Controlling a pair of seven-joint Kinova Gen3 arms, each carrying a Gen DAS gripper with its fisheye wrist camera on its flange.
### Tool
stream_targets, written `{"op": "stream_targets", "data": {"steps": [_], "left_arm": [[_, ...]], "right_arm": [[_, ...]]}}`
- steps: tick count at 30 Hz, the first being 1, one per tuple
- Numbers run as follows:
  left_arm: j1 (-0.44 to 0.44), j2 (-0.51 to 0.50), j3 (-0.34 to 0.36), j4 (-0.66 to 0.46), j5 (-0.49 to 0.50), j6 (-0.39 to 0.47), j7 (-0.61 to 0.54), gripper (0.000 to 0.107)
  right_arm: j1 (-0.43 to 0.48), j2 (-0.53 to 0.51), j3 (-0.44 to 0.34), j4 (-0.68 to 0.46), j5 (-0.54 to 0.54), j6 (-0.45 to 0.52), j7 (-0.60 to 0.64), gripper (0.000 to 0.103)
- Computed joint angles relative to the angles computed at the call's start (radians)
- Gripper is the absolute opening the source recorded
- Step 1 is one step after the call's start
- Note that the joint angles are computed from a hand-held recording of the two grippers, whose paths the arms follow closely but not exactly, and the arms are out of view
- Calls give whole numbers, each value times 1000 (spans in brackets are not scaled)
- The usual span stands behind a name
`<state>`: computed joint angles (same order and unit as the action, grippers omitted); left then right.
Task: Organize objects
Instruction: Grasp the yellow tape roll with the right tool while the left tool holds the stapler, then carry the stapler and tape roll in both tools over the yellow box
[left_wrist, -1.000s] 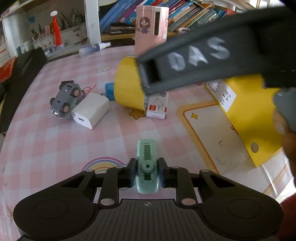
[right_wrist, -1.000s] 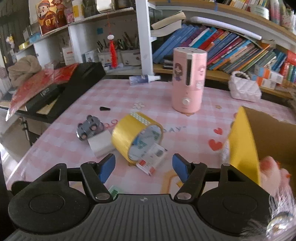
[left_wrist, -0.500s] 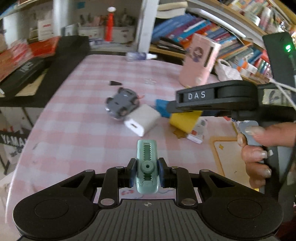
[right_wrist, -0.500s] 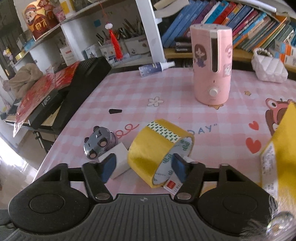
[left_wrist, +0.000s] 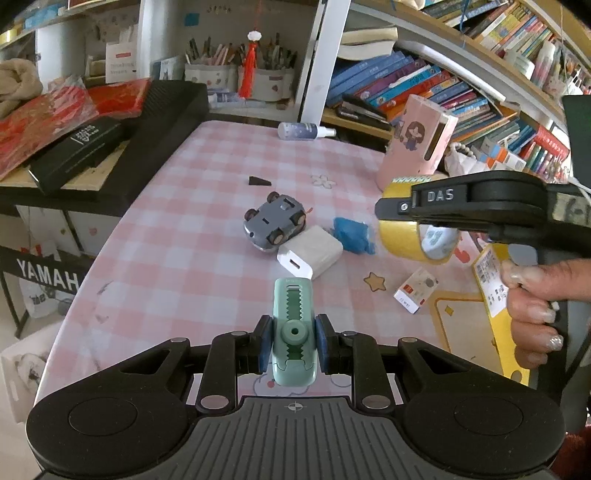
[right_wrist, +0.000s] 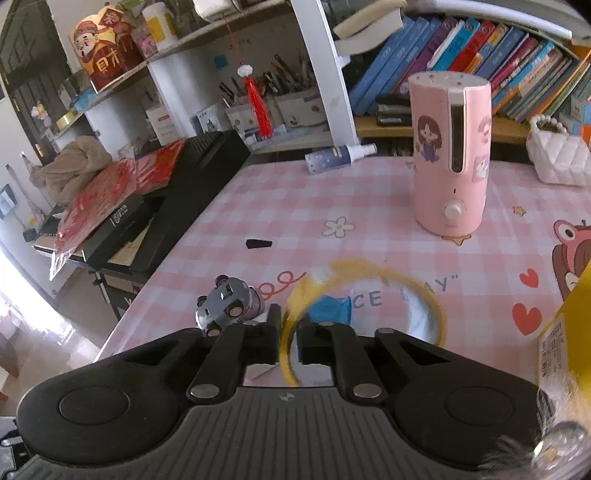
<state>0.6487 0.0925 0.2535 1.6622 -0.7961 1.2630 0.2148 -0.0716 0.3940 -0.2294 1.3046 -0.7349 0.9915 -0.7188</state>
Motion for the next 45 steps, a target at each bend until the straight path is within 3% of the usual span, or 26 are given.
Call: {"op": "stream_targets", "data": {"steps": [6, 13, 21, 45], "left_arm": [[32, -11, 20, 14, -46, 24, 90, 23], [73, -23, 53, 25, -92, 80, 179, 23], [120, -25, 86, 21, -113, 118, 200, 23], [289, -10, 155, 7, -111, 151, 222, 23]], "right_arm": [[72, -55, -14, 61, -102, 18, 146, 6], [102, -141, 42, 142, -155, 84, 265, 6], [103, -223, 114, 230, -157, 145, 298, 6], [112, -480, 316, 510, -120, 184, 290, 6]]}}
